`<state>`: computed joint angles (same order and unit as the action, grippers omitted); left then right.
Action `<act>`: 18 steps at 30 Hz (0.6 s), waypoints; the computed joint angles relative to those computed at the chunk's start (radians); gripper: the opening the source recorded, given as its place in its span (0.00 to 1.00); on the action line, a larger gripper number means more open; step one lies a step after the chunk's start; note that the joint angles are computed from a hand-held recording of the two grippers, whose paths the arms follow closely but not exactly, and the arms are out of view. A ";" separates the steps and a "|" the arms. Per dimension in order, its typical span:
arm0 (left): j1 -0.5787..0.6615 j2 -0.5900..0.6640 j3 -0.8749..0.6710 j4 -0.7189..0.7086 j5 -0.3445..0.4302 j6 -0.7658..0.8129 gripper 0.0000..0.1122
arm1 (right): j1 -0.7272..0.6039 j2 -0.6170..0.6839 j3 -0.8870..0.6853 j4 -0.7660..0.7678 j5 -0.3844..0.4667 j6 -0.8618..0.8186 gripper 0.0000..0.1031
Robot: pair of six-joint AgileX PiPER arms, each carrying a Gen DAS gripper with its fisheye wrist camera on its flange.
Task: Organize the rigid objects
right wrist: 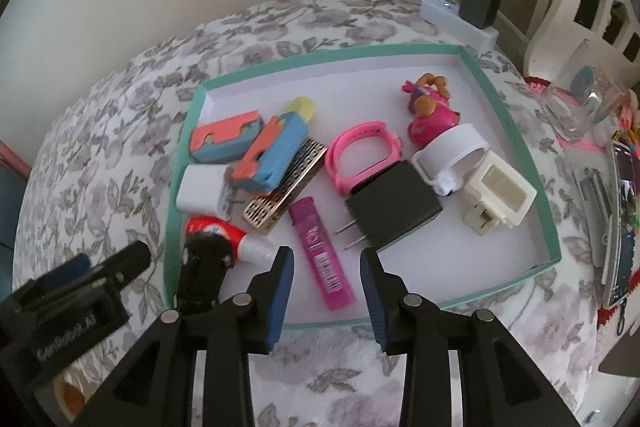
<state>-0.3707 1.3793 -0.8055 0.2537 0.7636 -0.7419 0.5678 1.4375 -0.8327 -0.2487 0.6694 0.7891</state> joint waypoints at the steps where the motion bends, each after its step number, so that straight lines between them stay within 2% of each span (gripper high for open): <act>1: 0.005 -0.005 0.005 0.021 0.010 -0.019 0.84 | 0.008 -0.001 0.002 -0.006 0.002 0.007 0.42; 2: 0.010 -0.012 0.013 0.038 0.016 -0.035 0.85 | 0.023 -0.001 0.000 -0.017 0.008 0.018 0.48; 5: 0.025 -0.035 0.029 0.083 0.038 -0.071 0.86 | 0.055 -0.006 0.002 -0.044 0.015 0.053 0.60; 8: 0.030 -0.061 0.047 0.129 0.060 -0.113 0.91 | 0.086 -0.014 0.007 -0.074 0.025 0.094 0.65; 11: 0.034 -0.086 0.065 0.148 0.070 -0.125 0.91 | 0.115 -0.015 0.008 -0.105 0.040 0.132 0.78; 14: 0.044 -0.115 0.077 0.147 0.076 -0.113 0.91 | 0.133 -0.024 0.012 -0.117 0.046 0.151 0.83; 18: 0.023 -0.148 0.097 0.175 0.106 -0.134 0.91 | 0.158 -0.036 0.017 -0.147 0.061 0.192 0.98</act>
<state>-0.3475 1.2311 -0.7087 0.4292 0.8696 -0.8757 0.7257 1.4011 -0.8159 -0.3957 0.7303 0.9813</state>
